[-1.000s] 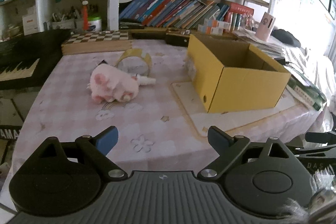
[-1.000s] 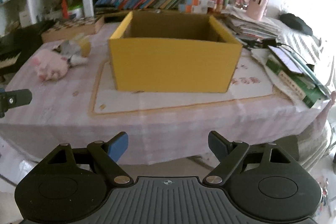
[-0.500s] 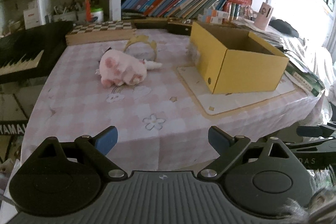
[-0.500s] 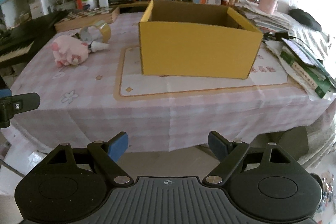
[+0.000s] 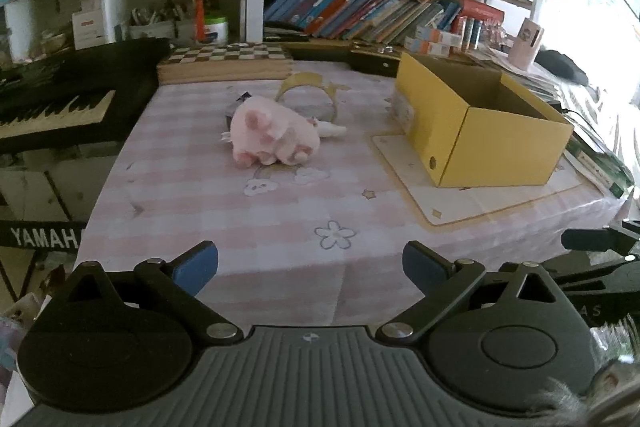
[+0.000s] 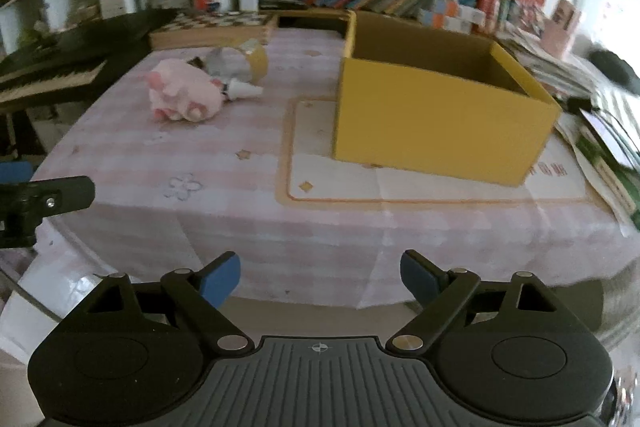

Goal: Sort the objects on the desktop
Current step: 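Withdraw both tools from the box back toward the table objects, then grasp the pink plush pig with the left tool while the right tool grasps the white spray bottle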

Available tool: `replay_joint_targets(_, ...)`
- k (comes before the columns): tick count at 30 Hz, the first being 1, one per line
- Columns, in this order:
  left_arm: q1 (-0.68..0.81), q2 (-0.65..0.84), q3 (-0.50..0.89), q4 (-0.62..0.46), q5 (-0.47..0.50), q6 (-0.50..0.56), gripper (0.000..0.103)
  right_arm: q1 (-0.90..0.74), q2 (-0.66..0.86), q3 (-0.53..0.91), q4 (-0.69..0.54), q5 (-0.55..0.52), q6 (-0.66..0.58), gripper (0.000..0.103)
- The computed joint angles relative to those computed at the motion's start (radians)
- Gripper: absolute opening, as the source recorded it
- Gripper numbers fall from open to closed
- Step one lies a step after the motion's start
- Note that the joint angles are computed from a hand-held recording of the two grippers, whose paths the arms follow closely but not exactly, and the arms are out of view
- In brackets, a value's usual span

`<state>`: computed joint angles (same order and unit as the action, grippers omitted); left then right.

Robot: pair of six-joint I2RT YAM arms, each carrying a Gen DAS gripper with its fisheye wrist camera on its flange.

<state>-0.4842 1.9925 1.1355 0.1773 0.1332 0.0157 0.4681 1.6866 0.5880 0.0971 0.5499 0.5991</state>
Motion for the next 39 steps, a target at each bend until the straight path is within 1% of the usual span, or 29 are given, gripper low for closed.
replay_joint_targets(8, 0.026, 0.004, 0.002, -0.009, -0.03, -0.012, 0.1, -0.011, 0.067, 0.062, 0.047, -0.058, -0.083, 0.09)
replay_joint_targets(10, 0.031, 0.018, 0.023, -0.027, -0.041, -0.023, 0.1, -0.018, 0.091, 0.081, 0.055, -0.084, -0.108, 0.09)
replay_joint_targets(19, 0.027, 0.075, 0.102, -0.027, -0.054, -0.036, 0.1, -0.079, 0.157, 0.174, 0.089, -0.135, -0.231, 0.09)
replay_joint_targets(22, 0.028, 0.114, 0.165, -0.038, -0.08, -0.067, 0.1, -0.114, 0.197, 0.229, 0.092, -0.179, -0.299, 0.09)
replay_joint_targets(25, 0.028, 0.163, 0.244, -0.073, -0.097, -0.089, 0.1, -0.149, 0.229, 0.278, 0.103, -0.224, -0.362, 0.09)
replay_joint_targets(30, 0.024, 0.25, 0.39, -0.145, -0.119, -0.117, 0.1, -0.199, 0.304, 0.382, 0.083, -0.29, -0.446, 0.09)
replay_joint_targets(37, 0.012, 0.382, 0.627, -0.255, -0.16, -0.124, 0.1, -0.265, 0.38, 0.49, 0.064, -0.373, -0.518, 0.089)
replay_joint_targets(39, 0.011, 0.421, 0.71, -0.302, -0.162, -0.129, 0.1, -0.279, 0.397, 0.516, 0.06, -0.396, -0.533, 0.089)
